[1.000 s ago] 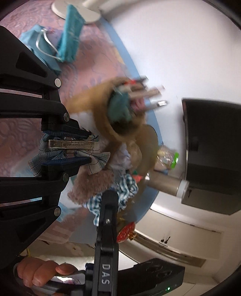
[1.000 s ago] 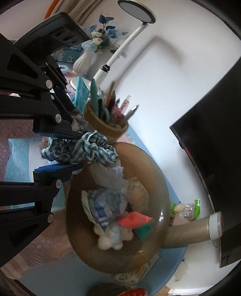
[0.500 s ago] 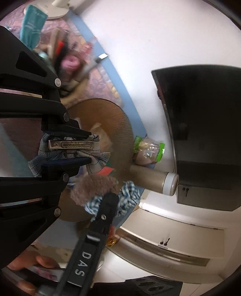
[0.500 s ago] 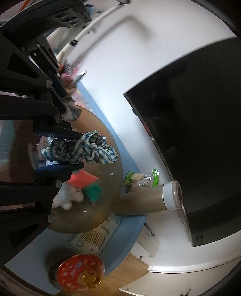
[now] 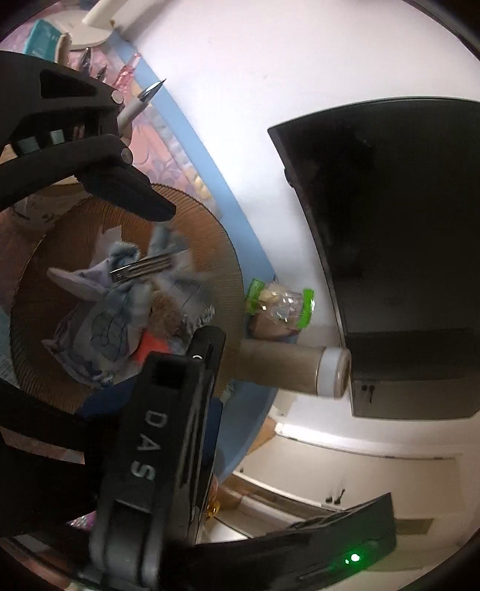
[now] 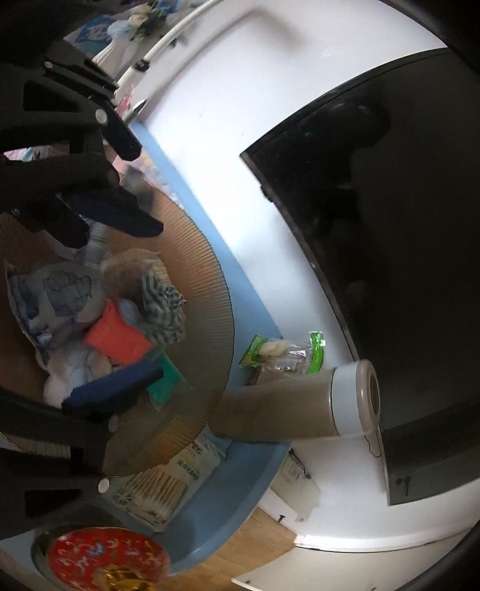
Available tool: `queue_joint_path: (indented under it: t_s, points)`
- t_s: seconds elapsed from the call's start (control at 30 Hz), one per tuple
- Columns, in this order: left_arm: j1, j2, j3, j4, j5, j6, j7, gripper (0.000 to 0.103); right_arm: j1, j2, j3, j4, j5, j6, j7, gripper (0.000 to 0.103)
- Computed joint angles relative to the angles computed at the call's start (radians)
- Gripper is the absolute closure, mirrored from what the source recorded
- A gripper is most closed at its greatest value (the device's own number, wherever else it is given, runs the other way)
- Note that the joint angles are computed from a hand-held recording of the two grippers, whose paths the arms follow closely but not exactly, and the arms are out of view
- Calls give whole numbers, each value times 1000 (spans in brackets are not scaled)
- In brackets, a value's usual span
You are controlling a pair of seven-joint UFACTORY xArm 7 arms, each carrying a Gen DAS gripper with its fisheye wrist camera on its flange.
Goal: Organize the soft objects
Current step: 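Return both tools to the desk toward the teal mask bag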
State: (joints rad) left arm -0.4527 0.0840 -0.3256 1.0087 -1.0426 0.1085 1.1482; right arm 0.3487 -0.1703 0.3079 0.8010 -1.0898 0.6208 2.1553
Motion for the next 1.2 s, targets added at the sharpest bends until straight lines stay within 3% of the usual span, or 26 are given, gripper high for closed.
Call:
queue_joint_path:
  t_s: [0.1,0.2,0.33,0.5,0.63,0.77,0.83,0.93,1.07,1.13,1.2]
  points:
    - [-3,-26,1,-21,-23,7,32,22,6,-20,9,-16,4,10,25,34]
    - [-18,-80,30,-74,64,14,-52,22,5,-51,19,-35,5,-6,48,34]
    - [-48,-195,102,-142,-61,83,45,22,8,-72,52,-25,14,5,54,34]
    - [-60,-358,199,-266,-47,64,45,22,42,-39,106,57,4,59,45,32]
    - [30,-497,282,-354,86,109,-94,22,116,62,128,196,-14,131,-22,31]
    - [113,-551,354,-407,183,63,-173,18,203,193,134,349,-98,181,-59,24]
    - [162,-546,395,-419,239,79,-215,17,255,290,134,455,-127,204,-117,17]
    - [194,-504,451,-434,287,44,-265,16,322,438,122,608,-116,216,-246,17]
    - [282,-411,465,-443,400,19,-388,16,382,641,93,795,-67,178,-384,17]
    - [251,-381,520,-442,406,10,-371,16,396,730,73,869,-33,145,-422,17]
    - [153,-347,608,-441,340,-51,-282,16,400,812,62,936,23,123,-469,17]
